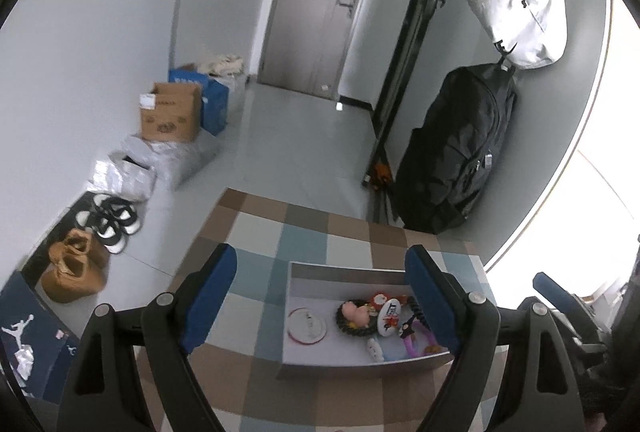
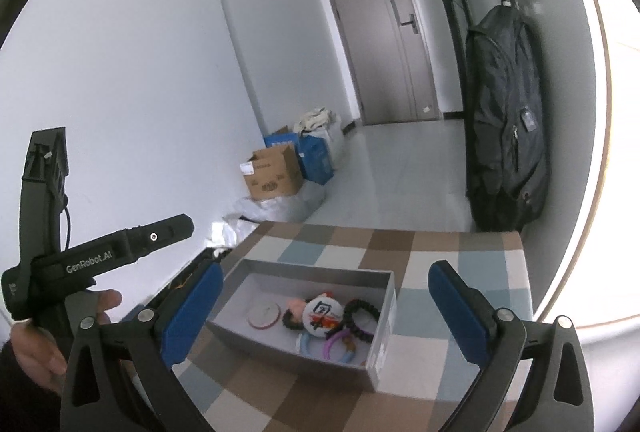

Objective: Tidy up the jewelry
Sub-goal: 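Withdraw both tools from the gray box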

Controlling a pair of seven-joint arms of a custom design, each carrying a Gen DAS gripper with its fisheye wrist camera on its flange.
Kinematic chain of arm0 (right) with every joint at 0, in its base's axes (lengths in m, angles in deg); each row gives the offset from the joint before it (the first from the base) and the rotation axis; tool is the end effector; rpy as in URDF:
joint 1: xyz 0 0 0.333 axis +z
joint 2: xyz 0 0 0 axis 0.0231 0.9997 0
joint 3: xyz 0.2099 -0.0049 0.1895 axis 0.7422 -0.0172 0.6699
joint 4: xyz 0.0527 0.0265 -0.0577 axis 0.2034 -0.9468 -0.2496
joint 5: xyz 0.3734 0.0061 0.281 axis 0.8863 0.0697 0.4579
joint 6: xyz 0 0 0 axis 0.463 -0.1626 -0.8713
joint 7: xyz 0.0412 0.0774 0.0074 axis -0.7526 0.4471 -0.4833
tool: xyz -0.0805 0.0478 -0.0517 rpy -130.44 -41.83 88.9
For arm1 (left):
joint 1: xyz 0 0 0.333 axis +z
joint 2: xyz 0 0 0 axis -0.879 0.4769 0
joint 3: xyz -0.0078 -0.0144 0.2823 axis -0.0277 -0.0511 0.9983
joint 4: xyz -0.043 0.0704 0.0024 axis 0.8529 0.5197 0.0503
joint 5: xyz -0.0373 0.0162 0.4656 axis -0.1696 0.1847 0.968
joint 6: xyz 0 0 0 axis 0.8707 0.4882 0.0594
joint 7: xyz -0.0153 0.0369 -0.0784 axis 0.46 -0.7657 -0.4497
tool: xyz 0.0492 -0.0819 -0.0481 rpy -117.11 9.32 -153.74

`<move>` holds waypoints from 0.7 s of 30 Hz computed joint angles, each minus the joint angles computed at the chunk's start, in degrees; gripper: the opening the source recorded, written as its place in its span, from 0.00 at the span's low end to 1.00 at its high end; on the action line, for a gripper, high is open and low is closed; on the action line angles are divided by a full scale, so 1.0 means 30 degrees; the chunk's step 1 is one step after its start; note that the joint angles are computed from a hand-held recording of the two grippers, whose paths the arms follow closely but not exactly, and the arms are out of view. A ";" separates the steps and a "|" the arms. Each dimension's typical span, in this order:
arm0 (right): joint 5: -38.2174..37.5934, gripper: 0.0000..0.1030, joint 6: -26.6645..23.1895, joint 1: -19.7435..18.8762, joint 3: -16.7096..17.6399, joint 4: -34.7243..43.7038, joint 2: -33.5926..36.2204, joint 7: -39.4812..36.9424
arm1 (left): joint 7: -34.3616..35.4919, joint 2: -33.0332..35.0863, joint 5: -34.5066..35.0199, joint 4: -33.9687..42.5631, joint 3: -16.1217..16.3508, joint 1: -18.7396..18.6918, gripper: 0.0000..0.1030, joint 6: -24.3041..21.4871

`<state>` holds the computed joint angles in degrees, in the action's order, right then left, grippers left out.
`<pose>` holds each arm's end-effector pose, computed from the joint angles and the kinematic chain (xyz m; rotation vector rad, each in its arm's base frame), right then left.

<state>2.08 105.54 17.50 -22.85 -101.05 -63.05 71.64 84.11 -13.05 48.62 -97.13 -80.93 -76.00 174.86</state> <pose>0.5909 0.1424 0.5849 -1.8255 0.8580 -0.1751 0.4927 -0.3445 0.6067 -2.0458 1.0863 -0.8522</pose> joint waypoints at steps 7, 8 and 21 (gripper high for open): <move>-0.0225 1.00 0.0607 0.0218 -0.0129 -0.1687 -0.1585 -0.0667 | -0.0345 -0.0278 0.0581 -0.0073 -0.0616 -0.0304 0.81 -0.1960; -0.0116 1.00 0.1052 0.0275 -0.0135 -0.2046 -0.1869 -0.0772 | -0.0279 -0.0211 0.0736 0.0034 -0.0747 -0.0368 0.81 -0.2406; -0.0565 1.00 0.2201 0.0708 -0.0644 -0.2969 -0.2494 -0.0323 | 0.0081 0.0474 0.1201 0.0581 -0.0784 -0.1303 0.81 -0.3562</move>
<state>0.39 112.14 19.62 -24.78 -109.96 -70.53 70.67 84.35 -11.63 52.22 -95.39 -83.28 -79.90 164.17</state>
